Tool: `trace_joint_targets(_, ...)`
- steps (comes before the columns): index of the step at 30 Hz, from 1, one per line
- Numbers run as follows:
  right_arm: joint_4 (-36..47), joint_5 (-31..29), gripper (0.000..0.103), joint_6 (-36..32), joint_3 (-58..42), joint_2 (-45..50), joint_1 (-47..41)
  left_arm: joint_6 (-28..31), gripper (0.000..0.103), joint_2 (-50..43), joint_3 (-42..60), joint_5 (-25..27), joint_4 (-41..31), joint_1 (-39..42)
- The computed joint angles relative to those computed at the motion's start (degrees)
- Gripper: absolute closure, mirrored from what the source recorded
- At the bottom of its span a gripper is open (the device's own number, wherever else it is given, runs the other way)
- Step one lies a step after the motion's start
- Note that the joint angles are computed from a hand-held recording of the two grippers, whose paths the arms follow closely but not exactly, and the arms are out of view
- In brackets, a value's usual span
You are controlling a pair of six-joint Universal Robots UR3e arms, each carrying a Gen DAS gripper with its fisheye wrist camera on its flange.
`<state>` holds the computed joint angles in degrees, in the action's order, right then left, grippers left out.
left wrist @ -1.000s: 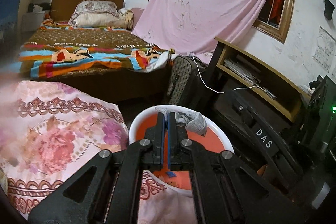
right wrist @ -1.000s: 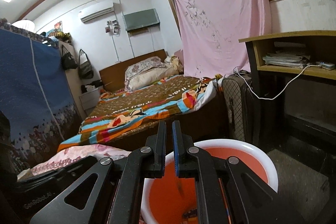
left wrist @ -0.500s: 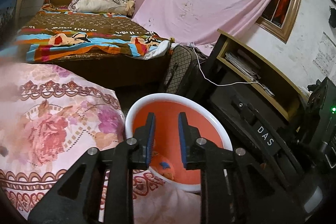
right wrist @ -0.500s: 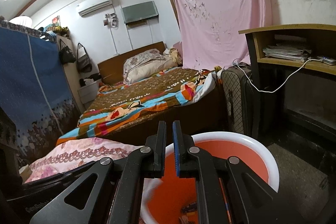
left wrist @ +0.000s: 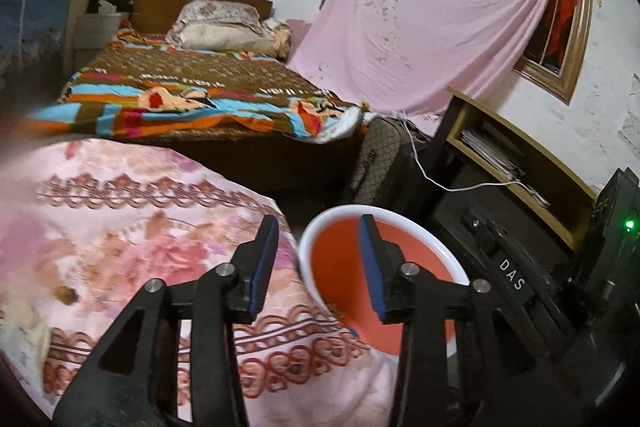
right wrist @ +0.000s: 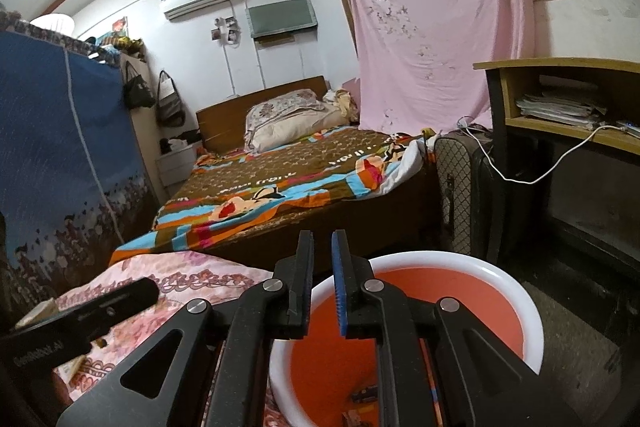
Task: Collect trash
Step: 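Open both tools to drop the grey cloth and brown item into the basin, then move both open tools back over the white sachet and brown item on the bed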
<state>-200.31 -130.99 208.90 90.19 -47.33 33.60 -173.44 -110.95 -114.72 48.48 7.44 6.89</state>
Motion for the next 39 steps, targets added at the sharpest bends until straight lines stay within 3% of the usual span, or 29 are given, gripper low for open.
trace_joint_targets(4,1.07,0.57,0.090,-1.31,-2.61,1.30,0.39,-0.12,0.065,1.41,-2.47,0.77,2.84,2.64)
trace_joint_targets(6,1.07,0.86,0.076,-2.28,-3.97,2.08,0.70,-0.64,0.063,1.76,-3.20,0.92,4.00,4.00)
trace_joint_targets(11,1.20,1.22,0.071,-4.45,-8.39,4.56,1.86,-2.21,0.059,3.04,-6.68,0.86,8.27,8.36)
trace_joint_targets(14,0.04,0.99,0.056,-6.12,-11.46,6.53,2.84,-2.79,0.052,4.03,-9.05,1.01,11.17,10.79)
trace_joint_targets(17,-1.87,0.16,0.052,-8.26,-14.48,8.49,3.95,-3.14,0.044,4.77,-11.65,0.95,15.34,13.29)
trace_joint_targets(20,-4.46,-0.56,0.027,-10.86,-17.98,10.97,5.08,-3.18,0.035,5.64,-13.75,0.74,18.20,15.32)
trace_joint_targets(23,-6.72,-0.51,0.019,-12.97,-20.60,12.64,5.86,-2.95,0.025,6.40,-15.98,-0.28,20.78,17.99)
trace_joint_targets(25,-7.57,-0.62,0.013,-14.65,-23.04,14.09,6.47,-3.09,0.011,6.73,-17.49,-0.63,22.89,19.69)
trace_joint_targets(27,-8.68,-0.34,0.001,-16.09,-24.99,15.42,6.89,-4.21,0.012,6.10,-19.50,-0.26,27.96,21.51)
trace_joint_targets(33,-11.56,-0.18,0.000,-21.85,-33.72,20.76,9.13,-2.75,0.012,6.83,-23.99,-0.58,34.32,26.91)
trace_joint_targets(39,-10.13,2.25,0.000,-26.10,-42.99,25.71,10.71,-1.73,0.011,7.12,-29.14,-4.29,41.35,34.51)
